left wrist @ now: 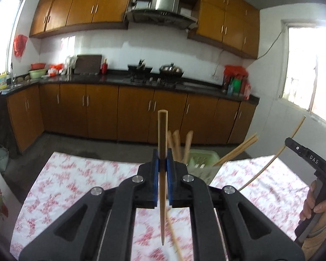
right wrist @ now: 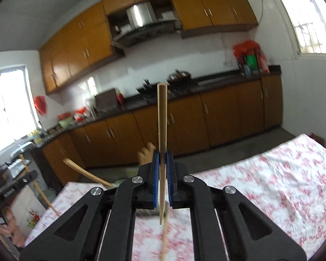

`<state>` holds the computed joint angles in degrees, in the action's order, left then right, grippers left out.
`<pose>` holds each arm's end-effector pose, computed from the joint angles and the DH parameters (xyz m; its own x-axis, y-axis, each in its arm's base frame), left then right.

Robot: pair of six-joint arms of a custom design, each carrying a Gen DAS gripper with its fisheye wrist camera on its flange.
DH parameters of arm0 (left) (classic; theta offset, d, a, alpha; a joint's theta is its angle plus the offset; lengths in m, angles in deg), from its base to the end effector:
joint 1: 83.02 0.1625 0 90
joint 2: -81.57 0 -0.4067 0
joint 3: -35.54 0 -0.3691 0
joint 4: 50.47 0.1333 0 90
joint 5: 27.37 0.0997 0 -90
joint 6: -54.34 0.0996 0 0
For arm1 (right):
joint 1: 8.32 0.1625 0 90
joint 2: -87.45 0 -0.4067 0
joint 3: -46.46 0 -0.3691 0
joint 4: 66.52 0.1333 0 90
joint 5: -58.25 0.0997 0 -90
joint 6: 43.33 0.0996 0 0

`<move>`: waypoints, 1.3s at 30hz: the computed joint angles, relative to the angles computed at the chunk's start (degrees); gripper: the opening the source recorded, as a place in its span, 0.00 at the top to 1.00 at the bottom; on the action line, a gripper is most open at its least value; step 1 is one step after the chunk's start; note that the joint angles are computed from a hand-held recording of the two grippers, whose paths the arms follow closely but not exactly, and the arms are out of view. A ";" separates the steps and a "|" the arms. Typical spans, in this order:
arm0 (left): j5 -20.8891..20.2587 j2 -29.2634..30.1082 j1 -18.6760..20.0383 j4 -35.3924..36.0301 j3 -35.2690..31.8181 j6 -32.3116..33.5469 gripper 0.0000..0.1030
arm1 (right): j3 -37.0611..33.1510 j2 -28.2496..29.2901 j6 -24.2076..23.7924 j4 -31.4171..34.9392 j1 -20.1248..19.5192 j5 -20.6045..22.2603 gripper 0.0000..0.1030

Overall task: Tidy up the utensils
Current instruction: 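Lift the held chopsticks with both tools and carry them over the green holder, then open both tools to drop the chopsticks into the green holder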

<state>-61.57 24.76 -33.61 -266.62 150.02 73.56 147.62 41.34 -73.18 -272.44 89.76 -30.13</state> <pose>-0.1672 -0.5266 0.2632 -0.7972 -0.1147 -0.5927 0.5307 0.3350 -0.7786 0.2232 -0.6035 0.1917 -0.8213 -0.3830 0.4228 -0.5502 0.3359 -0.7645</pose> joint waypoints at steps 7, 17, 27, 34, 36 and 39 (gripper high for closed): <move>-3.74 5.65 -1.38 -9.34 -9.58 8.76 0.92 | -2.66 1.84 -0.46 -2.39 2.15 4.35 0.93; -9.33 17.81 1.34 -17.82 -29.68 20.77 0.92 | -12.11 9.21 -2.16 -2.61 2.81 3.54 0.93; -9.54 22.43 6.72 -11.48 -34.43 13.42 0.92 | -13.63 11.16 -2.48 1.91 1.89 0.75 0.92; -8.64 19.24 5.76 -13.88 -28.96 13.61 0.71 | -10.52 9.28 -3.09 -0.64 2.52 0.14 0.67; -7.31 17.46 4.79 -15.11 -26.25 14.17 0.66 | -9.45 8.41 -3.04 -1.76 2.61 -0.39 0.67; -4.35 14.53 3.28 -17.20 -20.99 14.77 0.59 | -6.88 6.38 -2.79 -3.39 2.23 -2.07 0.63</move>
<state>-65.91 39.29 -30.33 -283.82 129.03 88.32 140.74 47.72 -75.98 -275.83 91.99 -32.20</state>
